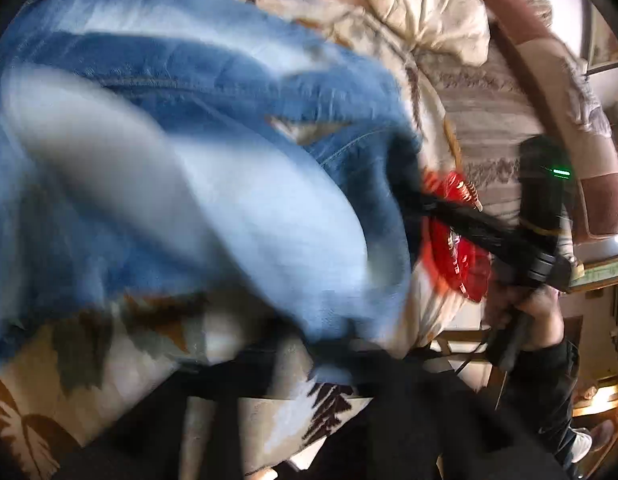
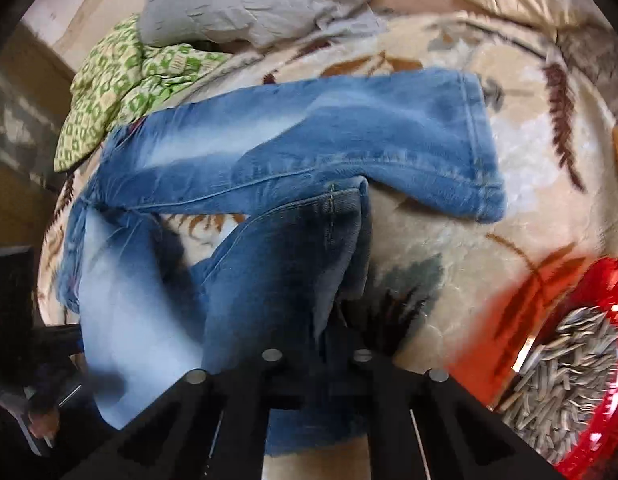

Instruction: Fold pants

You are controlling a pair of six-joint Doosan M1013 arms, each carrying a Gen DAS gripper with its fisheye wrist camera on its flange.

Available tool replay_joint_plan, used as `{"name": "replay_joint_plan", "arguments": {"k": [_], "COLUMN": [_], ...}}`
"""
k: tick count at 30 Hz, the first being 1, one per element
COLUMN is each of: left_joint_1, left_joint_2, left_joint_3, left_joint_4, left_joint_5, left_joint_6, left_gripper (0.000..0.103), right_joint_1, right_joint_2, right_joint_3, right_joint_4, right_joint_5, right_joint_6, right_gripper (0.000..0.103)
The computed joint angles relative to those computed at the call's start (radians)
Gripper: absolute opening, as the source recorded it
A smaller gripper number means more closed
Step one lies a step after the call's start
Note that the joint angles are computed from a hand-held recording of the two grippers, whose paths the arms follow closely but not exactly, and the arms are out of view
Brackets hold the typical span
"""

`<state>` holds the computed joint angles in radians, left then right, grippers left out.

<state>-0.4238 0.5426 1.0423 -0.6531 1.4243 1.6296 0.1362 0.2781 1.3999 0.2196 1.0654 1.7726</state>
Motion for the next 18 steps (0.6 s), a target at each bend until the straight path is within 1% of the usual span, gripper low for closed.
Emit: {"name": "replay_joint_plan", "arguments": {"k": [3, 5, 7, 8, 10, 11, 12, 13, 14, 15, 16, 17, 18], "left_joint_1": [-0.014, -0.016, -0.022, -0.034, -0.065, -0.088, -0.101, -0.102, -0.098, -0.096, -0.095, -0.091, -0.085], "left_joint_2": [-0.023, -0.022, -0.010, 0.005, 0.036, 0.046, 0.053, 0.050, 0.039, 0.031, 0.019, -0.015, -0.048], "left_joint_3": [0.010, 0.004, -0.008, -0.025, -0.055, -0.066, -0.071, -0.062, -0.049, -0.047, -0.044, -0.017, 0.016], "left_joint_4": [0.013, -0.014, -0.028, -0.022, 0.047, 0.122, 0.173, 0.173, 0.164, 0.172, 0.197, 0.246, 0.270], "left_joint_5": [-0.033, -0.043, -0.032, -0.010, 0.009, 0.013, 0.019, 0.009, -0.004, 0.001, 0.010, -0.025, -0.081], "left_joint_6": [0.065, 0.073, 0.068, 0.057, 0.062, 0.070, 0.073, 0.078, 0.090, 0.098, 0.103, 0.099, 0.101], "left_gripper": [0.006, 0.006, 0.008, 0.009, 0.010, 0.012, 0.013, 0.013, 0.020, 0.047, 0.068, 0.096, 0.098], "right_joint_1": [0.012, 0.016, 0.015, 0.011, 0.014, 0.020, 0.017, 0.011, 0.009, 0.016, 0.034, 0.044, 0.051], "right_joint_2": [-0.060, -0.104, -0.160, -0.174, -0.185, -0.176, -0.171, -0.167, -0.164, -0.160, -0.158, -0.162, -0.168], "right_joint_3": [0.021, 0.035, 0.061, 0.070, 0.076, 0.073, 0.075, 0.079, 0.083, 0.076, 0.066, 0.065, 0.062], "right_joint_4": [-0.066, -0.134, -0.216, -0.222, -0.274, -0.305, -0.304, -0.284, -0.276, -0.301, -0.360, -0.391, -0.405], "right_joint_5": [-0.029, -0.035, -0.036, -0.035, 0.004, 0.040, 0.059, 0.066, 0.071, 0.092, 0.119, 0.126, 0.125], "right_joint_6": [0.022, 0.066, 0.152, 0.171, 0.216, 0.238, 0.246, 0.248, 0.265, 0.283, 0.300, 0.305, 0.301], "right_gripper": [0.004, 0.004, 0.003, 0.003, 0.003, 0.003, 0.003, 0.003, 0.009, 0.012, 0.013, 0.013, 0.013]}}
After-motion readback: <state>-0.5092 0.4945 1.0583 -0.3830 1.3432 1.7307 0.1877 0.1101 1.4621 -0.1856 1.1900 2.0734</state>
